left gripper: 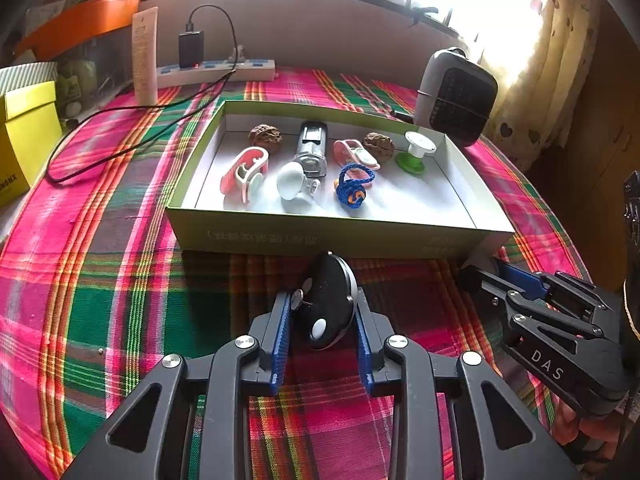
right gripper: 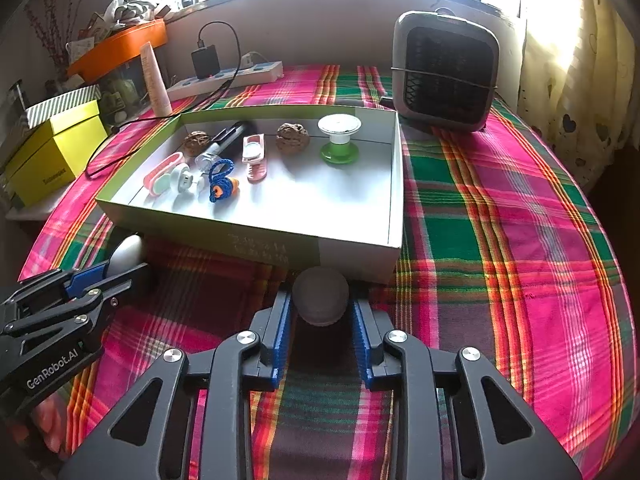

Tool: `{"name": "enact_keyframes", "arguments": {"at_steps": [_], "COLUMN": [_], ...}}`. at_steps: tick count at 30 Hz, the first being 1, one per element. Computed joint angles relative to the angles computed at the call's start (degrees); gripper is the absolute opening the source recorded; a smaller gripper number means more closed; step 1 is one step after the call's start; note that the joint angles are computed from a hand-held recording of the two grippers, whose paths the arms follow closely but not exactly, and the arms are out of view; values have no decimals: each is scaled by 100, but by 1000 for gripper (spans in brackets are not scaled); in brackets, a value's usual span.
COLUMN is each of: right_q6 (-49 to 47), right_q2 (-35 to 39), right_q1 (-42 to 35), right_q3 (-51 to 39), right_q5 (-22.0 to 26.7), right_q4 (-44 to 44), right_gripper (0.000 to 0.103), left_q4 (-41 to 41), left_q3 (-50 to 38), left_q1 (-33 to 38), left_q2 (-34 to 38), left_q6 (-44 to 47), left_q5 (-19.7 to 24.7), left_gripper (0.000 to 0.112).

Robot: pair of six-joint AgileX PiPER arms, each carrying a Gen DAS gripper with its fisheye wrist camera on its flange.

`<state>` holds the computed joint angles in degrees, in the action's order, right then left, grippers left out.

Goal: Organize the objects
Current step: 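Close the left gripper on the black disc while the right gripper grasps the clear cup, then lift and carry the black disc and clear cup over the white tray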

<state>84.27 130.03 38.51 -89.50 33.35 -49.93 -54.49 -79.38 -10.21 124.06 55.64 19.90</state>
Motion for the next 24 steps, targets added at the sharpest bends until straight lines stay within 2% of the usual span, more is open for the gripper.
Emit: {"name": "enact_keyframes", "arguments": {"at_steps": [24], "right_q6": [599], "right_q2": [-403], "right_q1": [122], "right_q3": [555], "right_q5": [-361], "right_q4": [-620], "right_gripper": [29], "left_q4": [-398], "left_q3": [344], "left_q1": [-89], "left_q2": [-352], "left_q6": [475], "left_q5": [-86], "left_gripper": [26]}}
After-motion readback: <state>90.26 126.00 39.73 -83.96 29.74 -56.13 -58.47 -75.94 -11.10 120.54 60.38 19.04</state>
